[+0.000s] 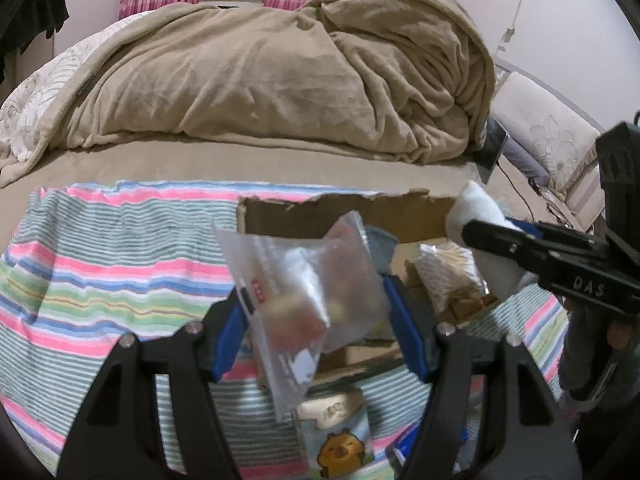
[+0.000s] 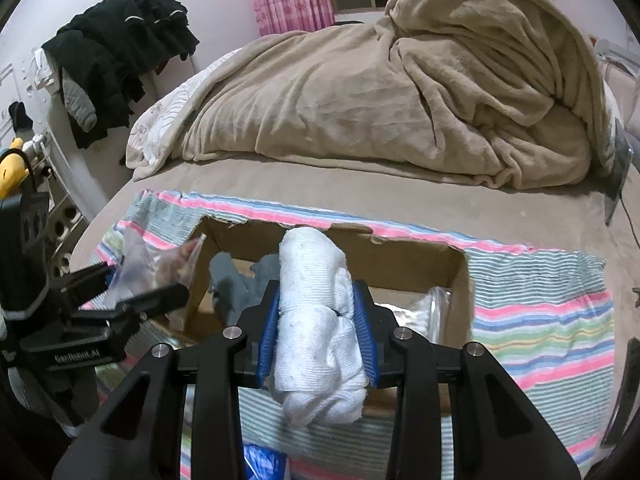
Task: Organize objects
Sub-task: 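Carry the towel with the right gripper while the left carries the bread bag into the box, then grasp the blue Vinda tissue pack with the right gripper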
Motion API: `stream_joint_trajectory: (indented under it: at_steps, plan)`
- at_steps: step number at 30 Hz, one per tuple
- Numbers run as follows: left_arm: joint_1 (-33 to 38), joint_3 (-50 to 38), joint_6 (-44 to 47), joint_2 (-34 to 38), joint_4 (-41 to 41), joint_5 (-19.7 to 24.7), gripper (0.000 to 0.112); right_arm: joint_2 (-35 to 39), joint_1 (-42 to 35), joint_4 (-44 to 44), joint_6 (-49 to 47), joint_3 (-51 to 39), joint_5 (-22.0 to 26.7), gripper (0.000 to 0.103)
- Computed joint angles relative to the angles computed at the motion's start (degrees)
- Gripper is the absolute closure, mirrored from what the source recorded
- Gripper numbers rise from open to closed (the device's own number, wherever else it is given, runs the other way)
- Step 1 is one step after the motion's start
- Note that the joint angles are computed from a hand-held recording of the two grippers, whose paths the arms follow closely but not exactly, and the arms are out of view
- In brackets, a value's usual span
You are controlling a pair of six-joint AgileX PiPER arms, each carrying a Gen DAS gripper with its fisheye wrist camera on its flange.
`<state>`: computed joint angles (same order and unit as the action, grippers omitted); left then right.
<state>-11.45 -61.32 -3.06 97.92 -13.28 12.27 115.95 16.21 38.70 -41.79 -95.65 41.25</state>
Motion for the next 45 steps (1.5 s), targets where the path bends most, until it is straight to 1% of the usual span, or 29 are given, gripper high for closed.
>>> stream_joint_trajectory:
  at_steps: [2, 5, 9, 12, 13, 14, 16, 17, 23, 30, 33, 35, 37, 45]
  plan:
    - [-0.1, -0.4, -1.1, 0.3, 1.4, -0.1, 0.045, 1.4, 0.4, -0.5, 1.1, -1.6, 0.2, 0.066]
    - [0.2, -0.8, 0.9, 0.3, -0.6, 0.2, 0.045, 3.0, 1.1, -1.0, 2.6, -3.0, 0.3, 0.066]
    - [-0.5, -0.9, -4.0, 0.1, 4.6, 0.3, 0.045, 4.0, 1.6, -1.4, 3.5, -3.6, 0.5, 0.066]
    - [-0.5, -0.6, -5.6, -0.5, 5.8, 0.5, 0.044, 4.4, 1.7, -1.8, 4.4, -3.8, 0.6, 0.066]
    - [-0.5, -0.3, -6.1, -0.9, 6.3, 0.5, 0.044, 4.4, 1.8, -1.7, 4.5, -3.7, 0.5, 0.064]
    - [-0.4, -0.1, -6.3, -1.3, 6.4, 0.4, 0.044, 4.3, 1.8, -1.4, 4.4, -3.4, 0.4, 0.058]
    - [-0.3, 0.2, -6.9, -2.0, 6.8, 0.7, 0.043, 3.8, 1.8, -1.3, 4.5, -2.8, 0.1, 0.051]
    - [-0.3, 0.6, -7.2, -2.5, 7.1, 0.7, 0.043, 3.6, 1.8, -1.2, 4.3, -2.6, 0.2, 0.051]
    - [-0.9, 1.9, -10.3, -4.6, 9.6, 1.2, 0.042, 1.1, 1.6, -0.6, 3.5, -0.2, -0.5, 0.051]
    - [-2.5, 4.8, -17.5, -8.8, 16.2, 2.1, 0.038, -3.1, 0.9, 0.4, 1.7, 4.9, -1.2, 0.051]
    - [-3.3, 6.1, -20.9, -10.6, 19.1, 2.5, 0.034, -5.1, 0.5, 0.8, 0.8, 7.3, -1.5, 0.049]
    - [-3.8, 6.9, -22.3, -11.6, 20.3, 2.7, 0.034, -6.6, 0.1, 1.5, -0.3, 9.2, -1.7, 0.044]
    - [-4.3, 7.8, -24.1, -12.5, 21.7, 3.1, 0.034, -8.2, -0.3, 2.2, -1.4, 11.2, -1.8, 0.042]
    - [-6.4, 11.6, -30.3, -16.2, 26.3, 3.8, 0.033, -13.1, -1.4, 2.8, -4.1, 18.8, -2.9, 0.041]
